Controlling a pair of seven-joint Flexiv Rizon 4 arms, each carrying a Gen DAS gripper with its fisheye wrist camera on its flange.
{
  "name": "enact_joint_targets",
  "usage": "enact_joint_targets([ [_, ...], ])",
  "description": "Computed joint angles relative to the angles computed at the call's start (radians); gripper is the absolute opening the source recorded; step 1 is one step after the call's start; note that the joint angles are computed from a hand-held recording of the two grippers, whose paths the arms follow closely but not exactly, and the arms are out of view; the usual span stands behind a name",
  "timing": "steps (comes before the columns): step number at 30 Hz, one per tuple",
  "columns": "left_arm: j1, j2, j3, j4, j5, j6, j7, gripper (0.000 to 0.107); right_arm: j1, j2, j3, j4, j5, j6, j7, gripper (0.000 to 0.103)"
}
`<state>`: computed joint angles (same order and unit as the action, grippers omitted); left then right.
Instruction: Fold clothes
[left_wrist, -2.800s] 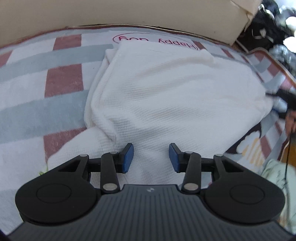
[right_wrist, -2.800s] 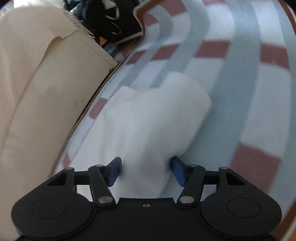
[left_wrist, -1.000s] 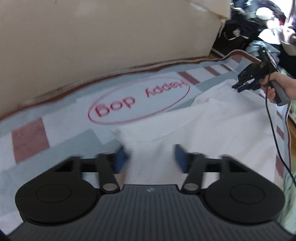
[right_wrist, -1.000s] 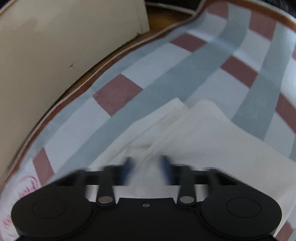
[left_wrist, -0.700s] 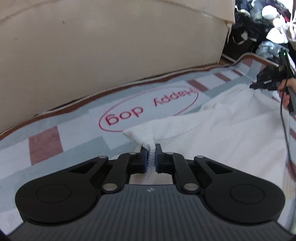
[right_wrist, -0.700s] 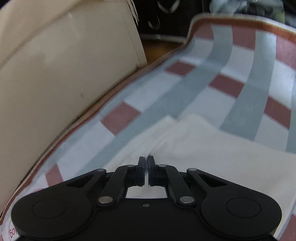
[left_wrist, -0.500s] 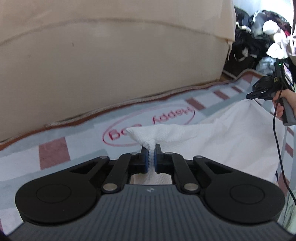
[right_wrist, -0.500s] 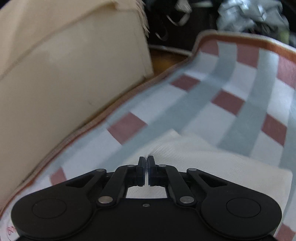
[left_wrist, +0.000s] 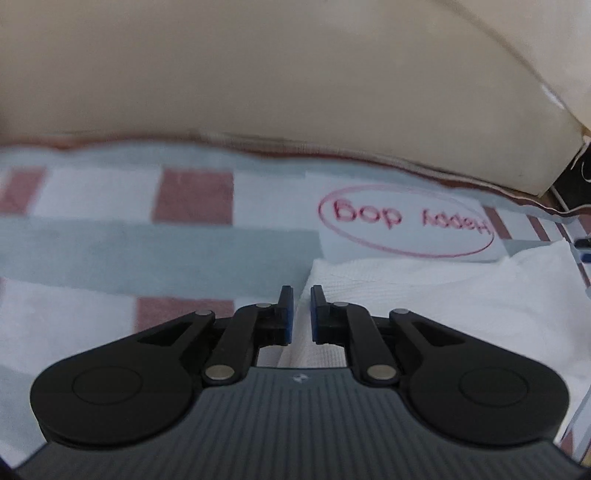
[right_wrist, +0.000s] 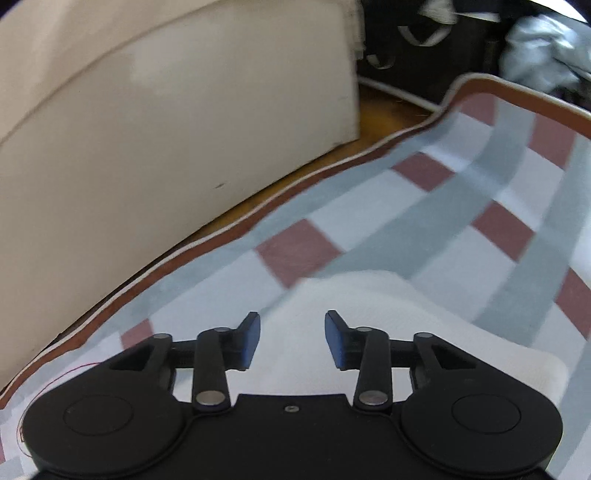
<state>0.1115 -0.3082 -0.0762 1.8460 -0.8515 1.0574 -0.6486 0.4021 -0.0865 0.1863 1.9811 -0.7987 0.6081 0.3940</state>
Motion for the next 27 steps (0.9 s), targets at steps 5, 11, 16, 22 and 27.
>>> enact_joint_targets([
  [5, -0.033, 0.178, 0.005, 0.147, -0.091, -0.023, 0.258, 0.016, -0.036, 0.227, 0.066, 0.225, -0.012, 0.094, 0.131, 0.045],
  [11, -0.092, 0.301, 0.097, 0.278, -0.050, -0.289, 0.246, 0.016, -0.086, 0.464, 0.228, 0.434, -0.055, 0.213, 0.430, 0.045],
  [16, -0.133, 0.341, 0.117, 0.379, -0.033, -0.219, 0.156, 0.018, -0.029, 0.475, 0.335, 0.497, -0.088, 0.125, 0.703, 0.051],
  [22, -0.142, 0.314, 0.119, 0.355, -0.005, -0.206, 0.112, 0.018, -0.069, 0.301, 0.158, 0.501, -0.592, 0.482, 1.017, 0.052],
  [27, -0.127, 0.284, 0.116, 0.338, -0.041, -0.240, 0.091, 0.018, 0.012, 0.150, 0.138, 0.385, -0.477, 0.381, 0.935, 0.023],
])
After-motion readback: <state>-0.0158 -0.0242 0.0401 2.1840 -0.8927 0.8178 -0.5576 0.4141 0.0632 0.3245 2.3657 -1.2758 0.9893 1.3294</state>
